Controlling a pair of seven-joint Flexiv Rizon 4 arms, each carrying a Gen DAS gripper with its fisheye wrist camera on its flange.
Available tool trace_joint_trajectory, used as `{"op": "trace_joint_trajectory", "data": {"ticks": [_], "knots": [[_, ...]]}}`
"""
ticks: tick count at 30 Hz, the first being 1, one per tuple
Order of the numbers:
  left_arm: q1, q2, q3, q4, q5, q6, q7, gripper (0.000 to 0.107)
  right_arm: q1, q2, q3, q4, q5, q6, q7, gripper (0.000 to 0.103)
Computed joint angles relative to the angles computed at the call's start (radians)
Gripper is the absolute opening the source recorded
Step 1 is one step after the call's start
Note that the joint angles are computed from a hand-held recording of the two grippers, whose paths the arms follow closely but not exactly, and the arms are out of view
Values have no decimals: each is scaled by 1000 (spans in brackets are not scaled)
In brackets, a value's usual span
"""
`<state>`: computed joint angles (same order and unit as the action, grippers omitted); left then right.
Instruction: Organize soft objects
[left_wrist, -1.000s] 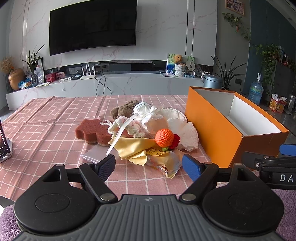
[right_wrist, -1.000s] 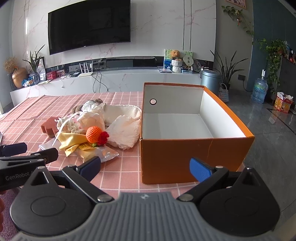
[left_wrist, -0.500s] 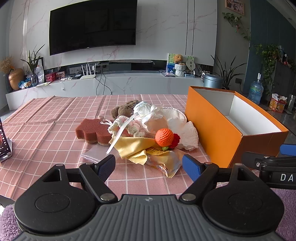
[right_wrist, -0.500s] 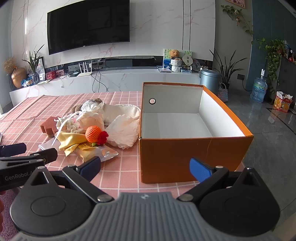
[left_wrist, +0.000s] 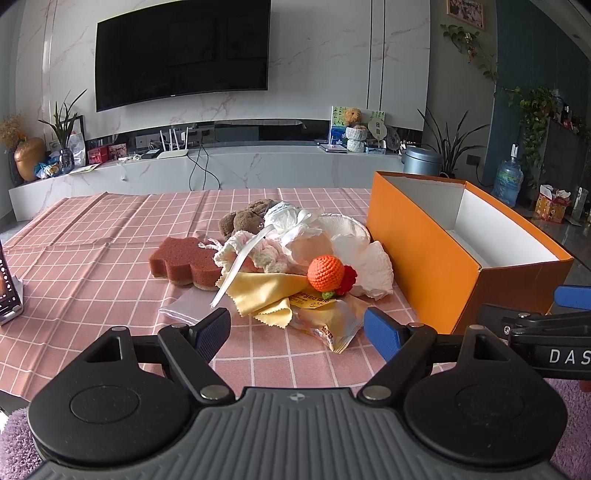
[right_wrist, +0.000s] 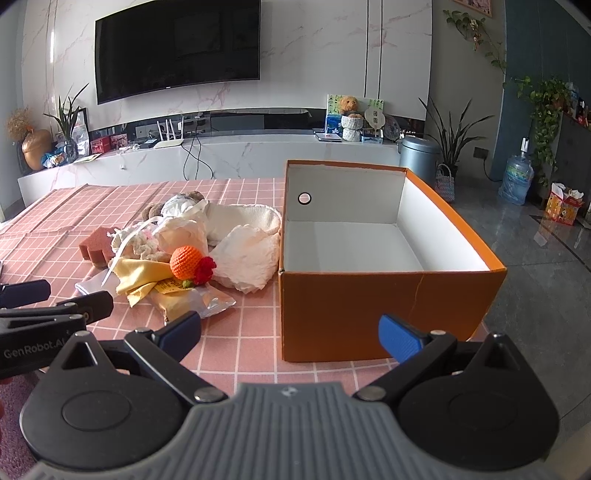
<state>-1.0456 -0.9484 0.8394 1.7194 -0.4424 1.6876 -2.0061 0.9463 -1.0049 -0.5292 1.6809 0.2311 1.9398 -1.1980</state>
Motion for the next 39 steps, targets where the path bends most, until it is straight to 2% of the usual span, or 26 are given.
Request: {"op": "trace_joint_trajectory", "data": {"ticks": [7,9,11,14,17,21,23,26,28,29,32,34,39], "knots": [[88,69,-122,30,6,68,70,91,-64,12,84,-20,-27,73,-63,99],[93,70,-129,32,-14,76,95,90,-75,11,97,-37,-32,78,-97,96],[84,58,-115,31,-41,87,117,87,-115,16,147,-59,-50,92,-120,96],[165,94,-213,32,-20,129,182,83,-121,2,153,-104,-37,78,-143,97],[171,85,-218,29,-61,148,212,83,-151,-4,181,-144,-81,55,-172,97],[259,115,-317,34,-61,173,269,81,-190,-27,216,-197,-164,67,-241,97],[296,126,-360,39,-67,183,294,81,-199,-35,226,-225,-180,45,-261,95],[344,136,-413,40,-71,180,346,79,-255,-42,296,-270,-250,1,-266,83],[385,145,-462,39,-69,174,379,76,-268,-56,310,-301,-280,-29,-260,79],[407,149,-487,37,-66,170,395,75,-283,-64,327,-317,-304,-38,-259,74],[445,139,-519,18,-65,150,430,68,-324,-91,376,-374,-381,-77,-256,66],[458,127,-523,0,-65,130,440,66,-353,-114,410,-421,-437,-112,-254,60],[467,91,-501,-44,-65,101,426,66,-441,-189,549,-581,-553,-267,-228,59]]}}
